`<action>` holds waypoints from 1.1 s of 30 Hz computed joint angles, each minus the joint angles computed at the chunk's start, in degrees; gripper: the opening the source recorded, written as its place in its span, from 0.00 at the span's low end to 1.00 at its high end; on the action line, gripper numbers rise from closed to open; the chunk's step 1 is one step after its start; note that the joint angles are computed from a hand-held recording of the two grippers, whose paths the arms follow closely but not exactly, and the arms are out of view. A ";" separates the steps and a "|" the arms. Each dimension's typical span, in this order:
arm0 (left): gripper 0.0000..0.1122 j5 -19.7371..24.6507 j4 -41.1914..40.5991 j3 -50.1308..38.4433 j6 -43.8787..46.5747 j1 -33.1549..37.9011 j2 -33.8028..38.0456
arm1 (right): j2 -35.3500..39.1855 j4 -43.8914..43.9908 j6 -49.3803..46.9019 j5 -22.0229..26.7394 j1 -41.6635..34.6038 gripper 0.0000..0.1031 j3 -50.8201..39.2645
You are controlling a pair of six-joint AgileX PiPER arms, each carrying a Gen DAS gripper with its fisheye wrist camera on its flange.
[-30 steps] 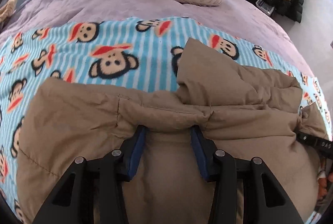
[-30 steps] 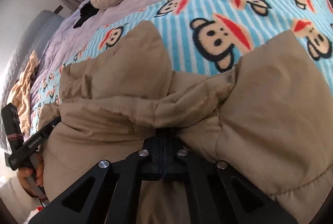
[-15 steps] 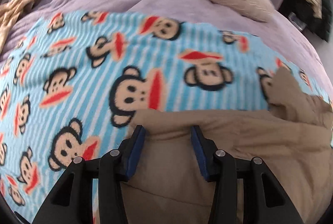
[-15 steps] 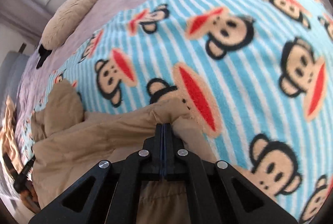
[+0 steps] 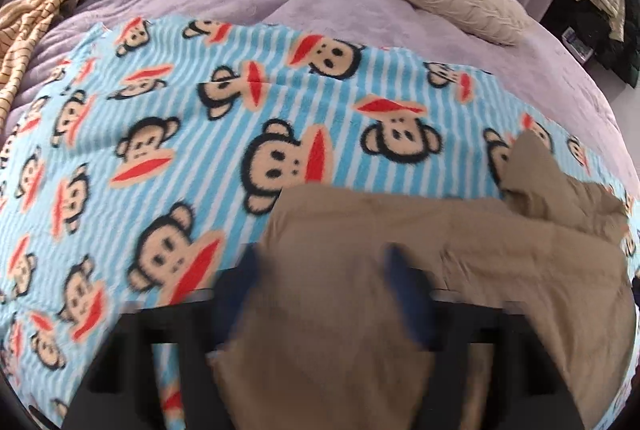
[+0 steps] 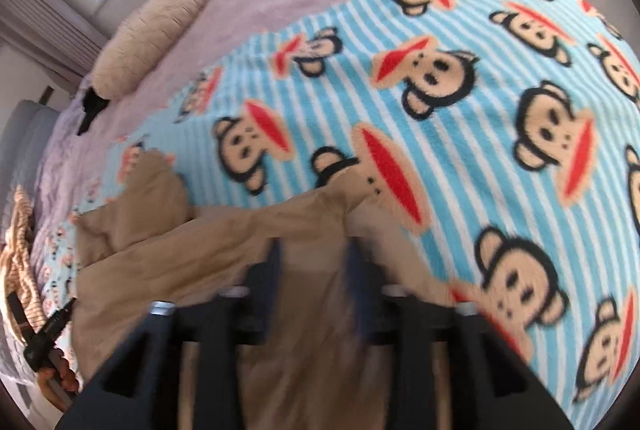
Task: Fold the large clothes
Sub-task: 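Open both tools and release the folded hem onto the jacket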
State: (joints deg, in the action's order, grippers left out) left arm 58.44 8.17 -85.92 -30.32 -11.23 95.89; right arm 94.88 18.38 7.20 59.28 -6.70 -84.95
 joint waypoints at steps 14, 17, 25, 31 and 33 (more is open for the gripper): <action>0.79 6.20 -1.83 15.20 -5.30 -7.42 -20.10 | -22.03 7.15 3.58 5.48 1.79 0.61 15.69; 0.83 8.10 -0.17 17.87 -7.69 -10.79 -23.76 | -26.81 8.51 4.96 6.80 1.73 0.62 19.97; 0.92 9.26 -2.80 25.23 -12.51 -14.70 -31.09 | -38.62 13.85 6.89 8.66 -1.94 0.78 32.04; 0.92 7.60 -8.46 30.72 -13.49 -9.86 -33.97 | -41.16 22.46 3.60 8.55 -8.73 1.00 42.19; 0.92 6.72 -10.43 32.51 -12.82 -7.94 -34.84 | -41.23 25.24 3.06 7.50 -9.85 1.00 45.11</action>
State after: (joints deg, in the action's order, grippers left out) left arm 65.16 -2.26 -53.42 -43.13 -19.17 61.05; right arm 53.65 43.62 10.25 66.78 -16.55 -39.84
